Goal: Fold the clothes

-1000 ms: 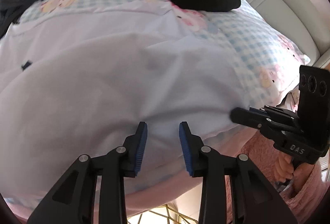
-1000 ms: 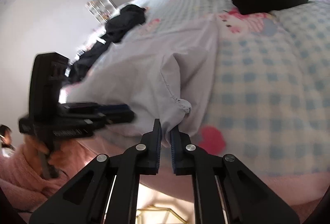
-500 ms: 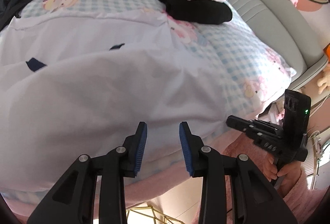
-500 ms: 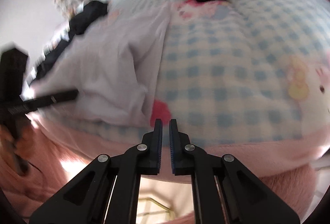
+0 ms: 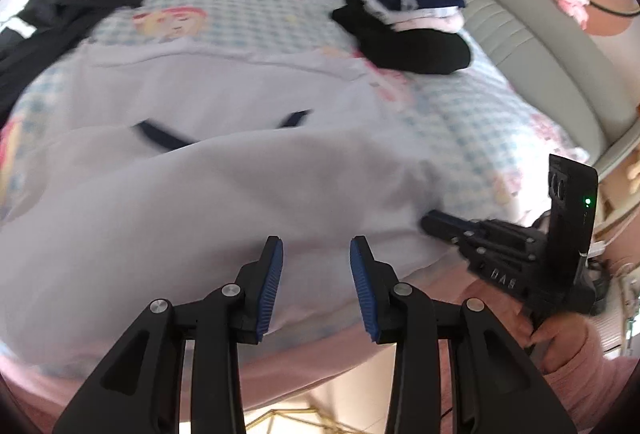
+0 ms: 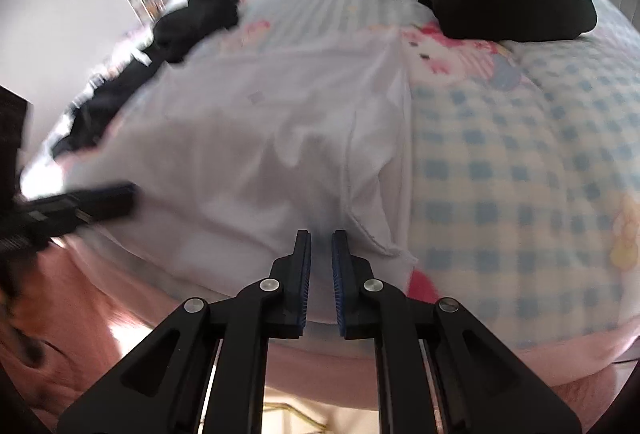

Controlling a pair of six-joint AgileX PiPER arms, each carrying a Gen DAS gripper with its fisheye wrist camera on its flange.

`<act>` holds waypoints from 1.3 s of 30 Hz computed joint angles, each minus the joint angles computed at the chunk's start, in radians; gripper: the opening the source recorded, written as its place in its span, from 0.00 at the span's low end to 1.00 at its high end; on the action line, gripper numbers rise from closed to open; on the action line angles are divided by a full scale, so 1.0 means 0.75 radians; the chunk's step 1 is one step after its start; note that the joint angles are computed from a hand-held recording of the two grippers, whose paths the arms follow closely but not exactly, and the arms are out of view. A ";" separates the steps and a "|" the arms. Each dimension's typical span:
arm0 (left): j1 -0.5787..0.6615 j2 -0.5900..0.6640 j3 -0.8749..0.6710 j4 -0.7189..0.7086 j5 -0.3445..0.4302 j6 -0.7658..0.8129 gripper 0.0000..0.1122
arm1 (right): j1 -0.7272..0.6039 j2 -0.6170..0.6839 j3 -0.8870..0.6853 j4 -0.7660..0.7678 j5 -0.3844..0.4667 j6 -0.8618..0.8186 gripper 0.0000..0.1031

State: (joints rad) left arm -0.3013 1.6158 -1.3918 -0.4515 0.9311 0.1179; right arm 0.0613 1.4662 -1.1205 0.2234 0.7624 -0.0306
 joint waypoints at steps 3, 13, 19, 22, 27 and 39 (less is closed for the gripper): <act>0.130 -0.015 0.094 -0.122 0.025 0.090 0.32 | -0.075 0.003 0.047 0.057 0.001 -0.049 0.08; 0.323 -0.205 0.181 -0.202 0.084 0.193 0.32 | -0.164 -0.167 0.110 -0.099 0.019 0.130 0.10; 0.420 -0.264 0.284 -0.347 0.004 0.282 0.33 | 0.065 -0.178 0.015 -0.223 -0.048 0.308 0.11; 0.428 -0.241 0.305 -0.318 0.002 0.289 0.33 | 0.179 -0.069 -0.055 -0.288 -0.061 0.310 0.15; 0.447 -0.209 0.300 -0.191 -0.005 0.210 0.33 | 0.225 0.080 -0.052 -0.414 -0.038 0.438 0.15; 0.493 0.079 -0.156 -0.145 0.055 0.303 0.34 | -0.006 0.092 -0.357 -0.046 0.096 0.093 0.34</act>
State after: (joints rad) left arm 0.0686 1.6751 -1.5087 -0.5603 0.9722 0.3449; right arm 0.0569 1.5354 -1.3881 0.1892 0.8345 0.0395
